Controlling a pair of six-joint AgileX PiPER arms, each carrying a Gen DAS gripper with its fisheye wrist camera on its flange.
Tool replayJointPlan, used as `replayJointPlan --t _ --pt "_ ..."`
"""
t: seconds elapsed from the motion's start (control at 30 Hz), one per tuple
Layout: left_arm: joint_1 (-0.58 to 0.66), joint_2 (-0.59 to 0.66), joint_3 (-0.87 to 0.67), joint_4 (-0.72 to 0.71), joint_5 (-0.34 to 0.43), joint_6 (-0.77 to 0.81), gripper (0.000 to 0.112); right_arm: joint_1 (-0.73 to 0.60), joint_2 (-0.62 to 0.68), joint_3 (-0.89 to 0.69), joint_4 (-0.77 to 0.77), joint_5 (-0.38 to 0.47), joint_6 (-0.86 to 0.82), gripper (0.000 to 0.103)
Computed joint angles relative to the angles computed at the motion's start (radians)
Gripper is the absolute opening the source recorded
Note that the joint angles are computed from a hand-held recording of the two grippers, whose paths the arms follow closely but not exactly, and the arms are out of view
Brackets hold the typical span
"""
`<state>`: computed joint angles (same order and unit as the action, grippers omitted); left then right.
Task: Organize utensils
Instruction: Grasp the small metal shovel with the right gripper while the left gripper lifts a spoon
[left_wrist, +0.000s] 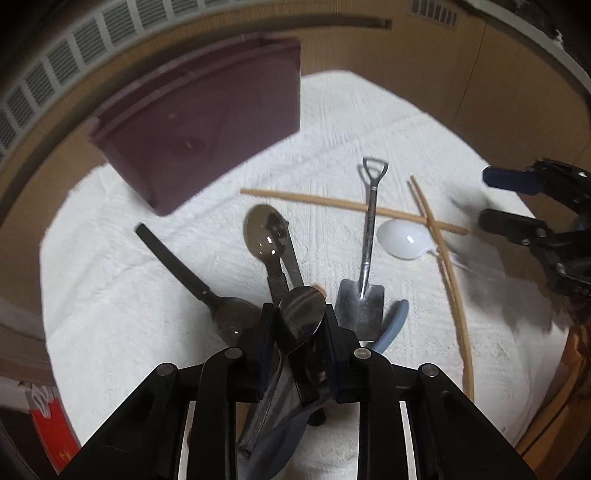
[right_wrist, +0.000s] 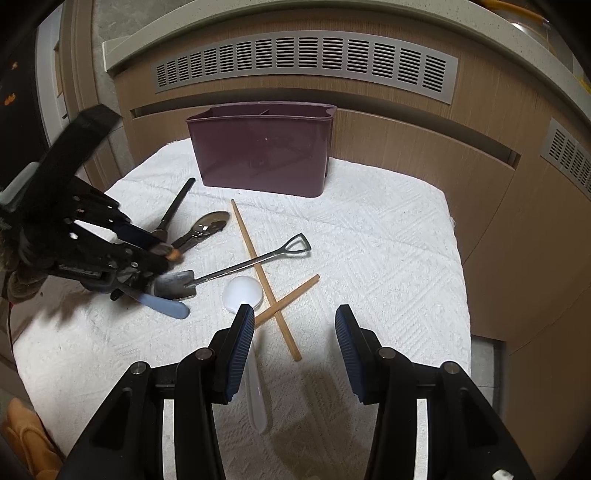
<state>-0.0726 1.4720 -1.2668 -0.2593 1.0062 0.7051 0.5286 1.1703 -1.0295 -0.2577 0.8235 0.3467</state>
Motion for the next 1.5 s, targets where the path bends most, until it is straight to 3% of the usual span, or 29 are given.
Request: replayJointPlan --t 0.2,0.4,0.5,0.57,0.7,0.83,1.0,1.13,1.17,1.23,1.37,1.5 --pt "0.091 -0.163 0.122 -0.141 -0.109 0.042 0.024 0.0 0.033 -0.012 0.019 -0.005 -0.005 0.044" --pt "0.23 -0.286 0.175 -0.252 -0.212 -0.032 0.024 -0.001 0.09 -0.06 0.022 0.0 0.021 0.044" --pt "0.283 -0.372 0.235 -0.289 -0.333 -0.078 0.023 -0.02 0.148 -0.109 0.012 0.019 0.108 0.044" --pt "0.31 -0.39 0.252 -0.326 -0.372 -0.061 0.023 -0.031 0.208 -0.164 0.029 0.047 0.155 0.044" --pt "0.395 -0.365 0.243 -0.487 -0.328 0.094 0.023 -0.031 0.317 -0.26 0.052 0.088 0.242 0.044" --pt "0.513 -0.346 0.23 -0.626 -0.231 0.235 0.023 -0.037 0.415 -0.342 0.076 0.111 0.325 0.044" --pt "0.577 -0.337 0.239 -0.709 -0.187 0.309 0.022 0.006 0.522 -0.445 -0.045 0.163 0.477 0.044" --pt "0.635 -0.334 0.246 -0.77 -0.14 0.356 0.019 0.042 0.582 -0.504 -0.134 0.204 0.507 0.043" --pt "0.646 -0.333 0.248 -0.78 -0.131 0.364 0.018 0.05 0.593 -0.51 -0.161 0.203 0.507 0.04" --pt "0.654 -0.33 0.248 -0.785 -0.122 0.371 0.017 0.052 0.601 -0.521 -0.178 0.196 0.472 0.025" --pt "0.656 -0.316 0.241 -0.753 -0.127 0.361 0.017 0.047 0.566 -0.485 -0.17 0.138 0.392 0.021" --pt "0.625 -0.269 0.2 -0.622 -0.138 0.273 0.018 0.054 0.48 -0.424 -0.18 0.071 0.328 0.021"
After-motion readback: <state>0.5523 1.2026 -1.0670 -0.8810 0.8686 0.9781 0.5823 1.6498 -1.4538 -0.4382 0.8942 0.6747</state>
